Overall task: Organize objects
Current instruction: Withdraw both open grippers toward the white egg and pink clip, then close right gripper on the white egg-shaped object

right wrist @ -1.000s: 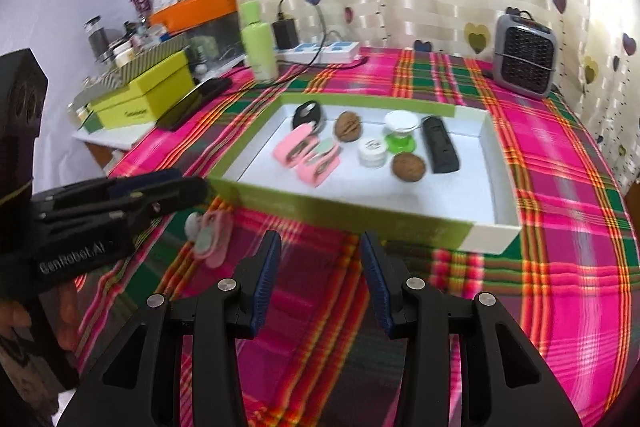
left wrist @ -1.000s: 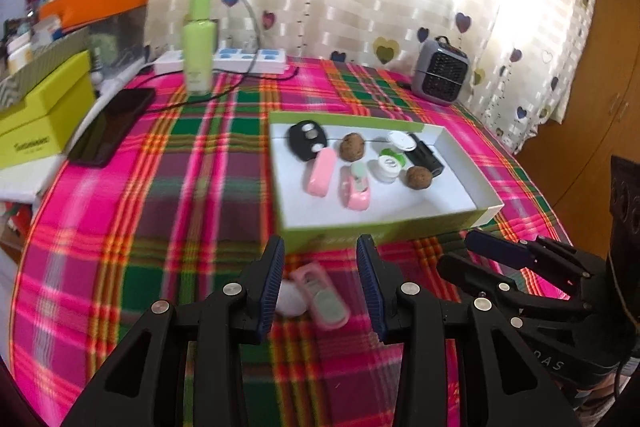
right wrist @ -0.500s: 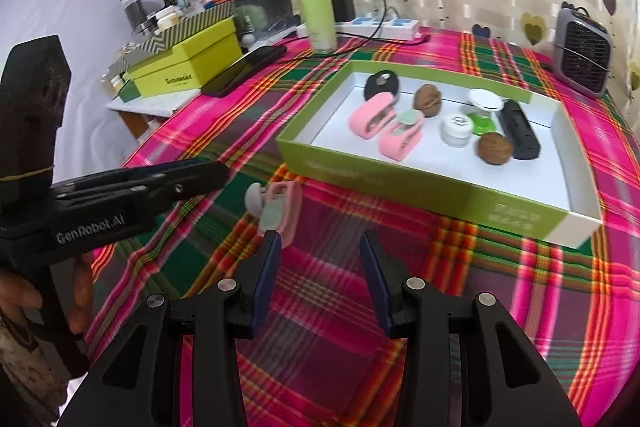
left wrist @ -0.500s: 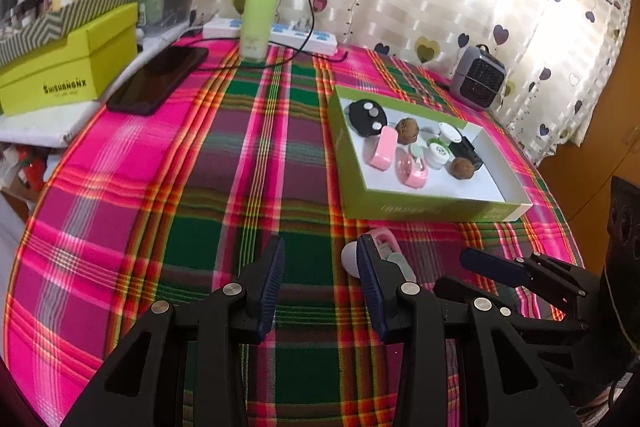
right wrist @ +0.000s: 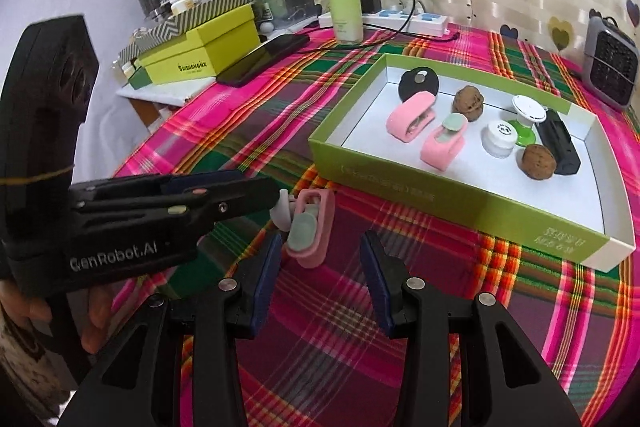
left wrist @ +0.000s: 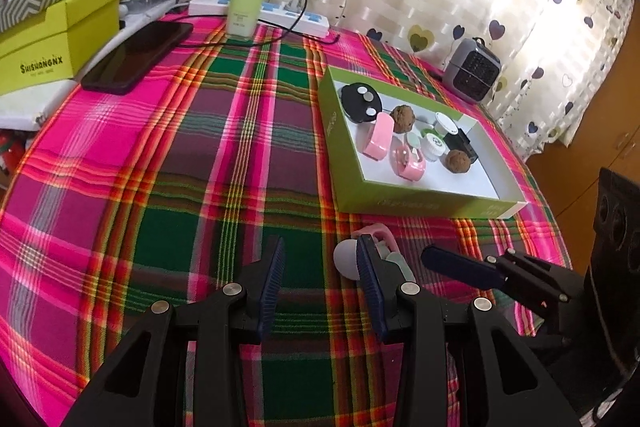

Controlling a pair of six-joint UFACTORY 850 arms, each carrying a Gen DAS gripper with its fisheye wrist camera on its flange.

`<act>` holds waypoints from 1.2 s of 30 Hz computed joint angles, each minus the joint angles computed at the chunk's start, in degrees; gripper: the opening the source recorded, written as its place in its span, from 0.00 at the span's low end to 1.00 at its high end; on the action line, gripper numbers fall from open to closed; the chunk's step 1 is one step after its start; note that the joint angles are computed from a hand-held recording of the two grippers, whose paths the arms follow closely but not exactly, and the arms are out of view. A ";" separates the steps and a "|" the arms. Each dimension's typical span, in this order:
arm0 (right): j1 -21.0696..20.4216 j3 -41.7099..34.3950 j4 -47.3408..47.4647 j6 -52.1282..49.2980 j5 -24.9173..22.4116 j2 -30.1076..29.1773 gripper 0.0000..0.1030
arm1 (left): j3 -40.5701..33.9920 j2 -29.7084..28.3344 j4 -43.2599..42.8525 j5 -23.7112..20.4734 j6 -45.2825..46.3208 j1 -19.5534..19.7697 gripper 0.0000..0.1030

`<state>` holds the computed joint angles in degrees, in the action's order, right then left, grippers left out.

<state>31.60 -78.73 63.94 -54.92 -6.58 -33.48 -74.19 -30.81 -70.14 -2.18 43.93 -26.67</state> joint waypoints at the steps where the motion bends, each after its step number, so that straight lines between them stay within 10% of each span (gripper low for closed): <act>1: -0.03 0.00 0.78 -1.10 -0.11 -0.02 0.33 | -0.19 -0.14 -0.98 -0.17 0.92 0.08 0.35; 5: -0.04 0.28 0.59 -1.56 0.30 0.09 0.17 | -0.83 -0.70 -10.04 -1.32 10.35 0.28 0.35; 22: -3.98 3.74 24.24 -19.93 -8.06 1.80 0.17 | -1.29 -1.52 -12.95 -8.41 15.28 -0.57 0.35; 32: -12.29 6.11 33.89 -15.43 -34.99 -0.99 0.16 | -1.51 -1.74 -21.02 -10.61 20.69 0.69 0.35; 36: -10.85 8.18 35.84 -19.72 -27.07 2.13 0.16 | -2.67 -2.81 -15.25 -11.22 14.81 0.48 0.35</act>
